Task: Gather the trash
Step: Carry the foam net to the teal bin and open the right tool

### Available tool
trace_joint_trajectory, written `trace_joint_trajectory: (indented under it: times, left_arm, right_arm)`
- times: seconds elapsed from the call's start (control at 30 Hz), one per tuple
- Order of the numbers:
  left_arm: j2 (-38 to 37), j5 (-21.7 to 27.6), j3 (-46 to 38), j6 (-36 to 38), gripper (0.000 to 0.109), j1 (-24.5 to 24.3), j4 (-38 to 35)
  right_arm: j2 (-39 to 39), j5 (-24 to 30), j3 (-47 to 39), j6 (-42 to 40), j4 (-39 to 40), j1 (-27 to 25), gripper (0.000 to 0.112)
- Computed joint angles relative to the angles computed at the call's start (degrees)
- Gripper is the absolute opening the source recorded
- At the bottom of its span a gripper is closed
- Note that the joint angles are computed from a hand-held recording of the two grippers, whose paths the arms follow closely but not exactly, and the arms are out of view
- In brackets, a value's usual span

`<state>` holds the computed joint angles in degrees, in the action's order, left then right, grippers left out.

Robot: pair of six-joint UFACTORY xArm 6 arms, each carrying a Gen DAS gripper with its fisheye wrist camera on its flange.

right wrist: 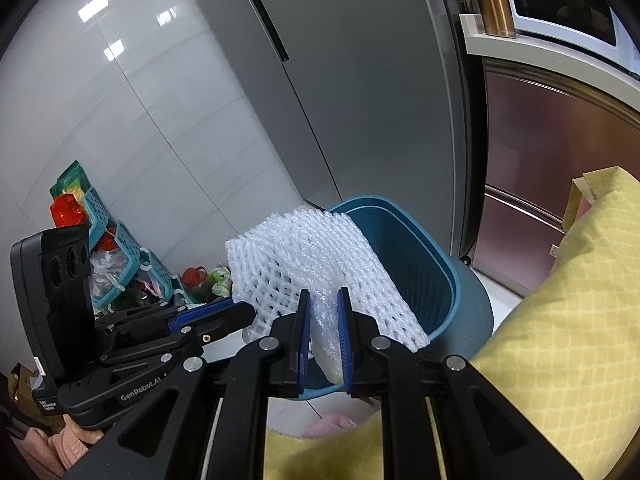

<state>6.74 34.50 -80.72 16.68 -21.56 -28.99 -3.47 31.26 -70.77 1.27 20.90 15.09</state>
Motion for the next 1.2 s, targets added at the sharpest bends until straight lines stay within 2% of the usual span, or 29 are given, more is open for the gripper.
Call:
trace_joint_trajectory:
  times: [0.37, 0.6, 0.73, 0.87, 1.2]
  left_arm:
    - [4.5, 2.5, -3.6, -0.2, 0.011, 0.4, -1.2]
    - [8.4, 3.5, -6.0, 0.7, 0.013, 0.5, -3.4]
    - [10.4, 4.3, -7.4, -0.4, 0.015, 0.2, -2.5]
    - [11.8, 4.9, -8.2, -0.4, 0.015, -0.1, -2.1]
    - [9.6, 3.2, -5.7, 1.9, 0.015, -1.1, -3.1]
  right_arm:
    - [4.9, 3.4, -5.0, 4.7, -4.9, 0.2, 0.014]
    - [7.1, 4.8, -6.8, 6.4, -5.6, -0.1, 0.022]
    - [6.7, 4.3, -6.2, 6.5, -5.0, -0.6, 0.027]
    - [5.7, 3.7, -4.9, 5.8, -4.0, -1.2, 0.027]
    - [0.6, 2.3, -0.1, 3.1, -0.2, -2.4, 0.03]
